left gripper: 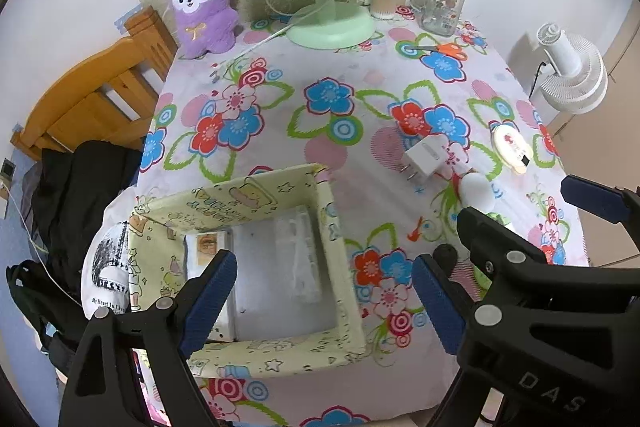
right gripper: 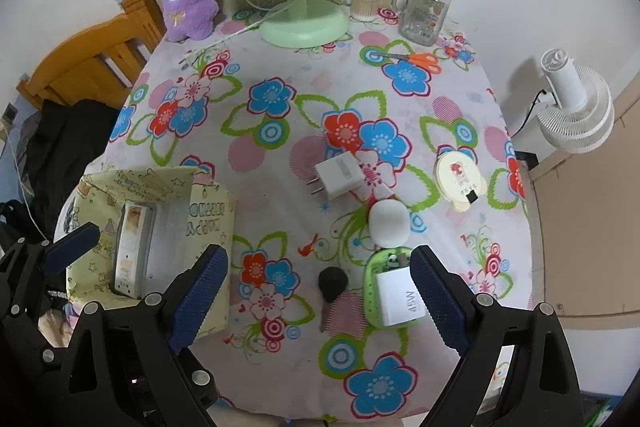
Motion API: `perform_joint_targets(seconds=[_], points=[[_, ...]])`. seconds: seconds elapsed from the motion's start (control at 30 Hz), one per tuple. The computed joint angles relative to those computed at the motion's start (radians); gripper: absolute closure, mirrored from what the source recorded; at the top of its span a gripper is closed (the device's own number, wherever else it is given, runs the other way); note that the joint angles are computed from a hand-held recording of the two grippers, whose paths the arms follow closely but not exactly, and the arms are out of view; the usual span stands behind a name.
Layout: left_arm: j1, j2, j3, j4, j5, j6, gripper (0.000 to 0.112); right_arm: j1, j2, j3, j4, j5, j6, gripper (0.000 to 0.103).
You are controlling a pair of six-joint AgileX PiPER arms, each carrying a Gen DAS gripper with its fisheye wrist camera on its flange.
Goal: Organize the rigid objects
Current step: 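Withdraw both tools from the box and move toward the white plug charger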
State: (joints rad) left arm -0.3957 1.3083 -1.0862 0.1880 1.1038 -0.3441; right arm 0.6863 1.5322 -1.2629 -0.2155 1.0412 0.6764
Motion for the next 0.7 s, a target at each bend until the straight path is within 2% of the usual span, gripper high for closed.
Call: perform_joint_targets(seconds=[0.7], points=[[-0.184, 0.089, -0.126, 0.026, 0.031, -0.151, 0.022, -0.202, -0.144, 0.111, 0.068, -0.024, -0.181, 0.009]])
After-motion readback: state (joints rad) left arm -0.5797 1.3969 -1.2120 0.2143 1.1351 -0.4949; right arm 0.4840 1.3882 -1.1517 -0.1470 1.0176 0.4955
